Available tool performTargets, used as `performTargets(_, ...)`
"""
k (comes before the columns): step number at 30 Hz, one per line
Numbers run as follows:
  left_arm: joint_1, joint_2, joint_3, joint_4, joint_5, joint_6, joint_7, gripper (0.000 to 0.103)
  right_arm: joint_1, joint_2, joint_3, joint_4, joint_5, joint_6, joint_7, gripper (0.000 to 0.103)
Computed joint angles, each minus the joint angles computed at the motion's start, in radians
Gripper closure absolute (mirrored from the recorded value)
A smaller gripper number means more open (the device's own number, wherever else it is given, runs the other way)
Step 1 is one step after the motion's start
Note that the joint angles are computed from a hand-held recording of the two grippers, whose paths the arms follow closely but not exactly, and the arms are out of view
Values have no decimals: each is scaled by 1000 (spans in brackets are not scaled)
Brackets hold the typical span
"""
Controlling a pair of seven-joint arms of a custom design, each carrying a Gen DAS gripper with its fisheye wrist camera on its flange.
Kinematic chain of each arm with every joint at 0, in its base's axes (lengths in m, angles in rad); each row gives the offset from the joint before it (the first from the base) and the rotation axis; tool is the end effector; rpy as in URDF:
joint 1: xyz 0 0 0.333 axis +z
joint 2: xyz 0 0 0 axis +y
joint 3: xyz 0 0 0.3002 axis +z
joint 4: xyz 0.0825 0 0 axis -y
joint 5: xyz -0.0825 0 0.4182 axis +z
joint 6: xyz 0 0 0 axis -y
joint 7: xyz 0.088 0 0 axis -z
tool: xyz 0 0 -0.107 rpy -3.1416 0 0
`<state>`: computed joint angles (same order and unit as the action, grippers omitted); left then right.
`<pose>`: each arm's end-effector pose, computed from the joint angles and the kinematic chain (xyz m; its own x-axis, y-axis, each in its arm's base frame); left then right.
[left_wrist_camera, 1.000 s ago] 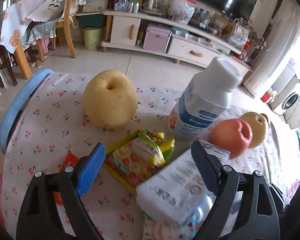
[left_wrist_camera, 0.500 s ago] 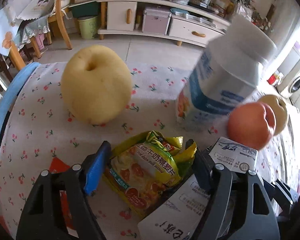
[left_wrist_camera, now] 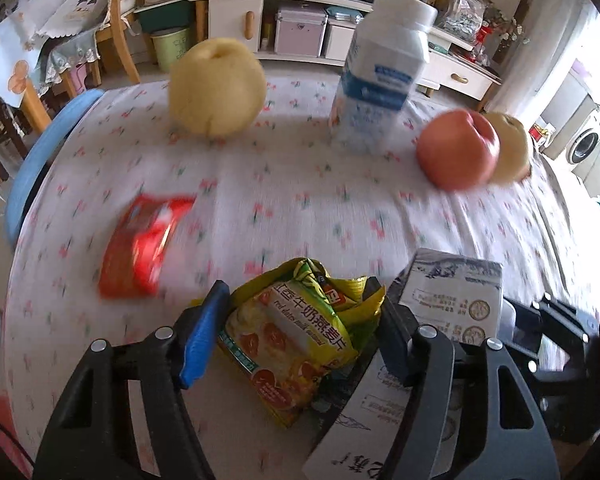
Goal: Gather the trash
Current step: 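Lower the left tool to the yellow snack bag while the right tool reaches the blue milk carton, then close the left tool on the yellow snack bag while the right tool grasps the blue milk carton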
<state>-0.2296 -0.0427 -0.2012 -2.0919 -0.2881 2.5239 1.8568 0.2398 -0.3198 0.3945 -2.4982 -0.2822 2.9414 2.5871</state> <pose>0.5513 -0.2514 0.4614 -0.5216 -0.8457 0.1131 -0.7740 0.4132 -0.4799 0.4007 0.3220 0.4395 0.0271 -0.9415 -0.3359 -0.7705 0.1944 -0.6071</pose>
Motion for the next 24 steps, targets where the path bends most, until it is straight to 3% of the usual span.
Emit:
performTargets(5,-23,-151,26,-171,-72,37,48,35,57,-28,3,-2,11,-55,-49,60)
performTargets(13,-110,-368,125,-399,-152,75,97,35,111,-38,11,10,20,-104,-77,60)
performTargets(16,-142,-415,157,-456,-176,113,126,34,104,-44,23,10,14,-113,-31,58)
performTargets(19,-177,-451,187,-503,-196,166,161,32,92,-73,36,-9,26,-104,55,44)
performTargets(24,-242,-472,254,-535,-223,212,262,22,29,-169,117,-45,-11,-106,226,35)
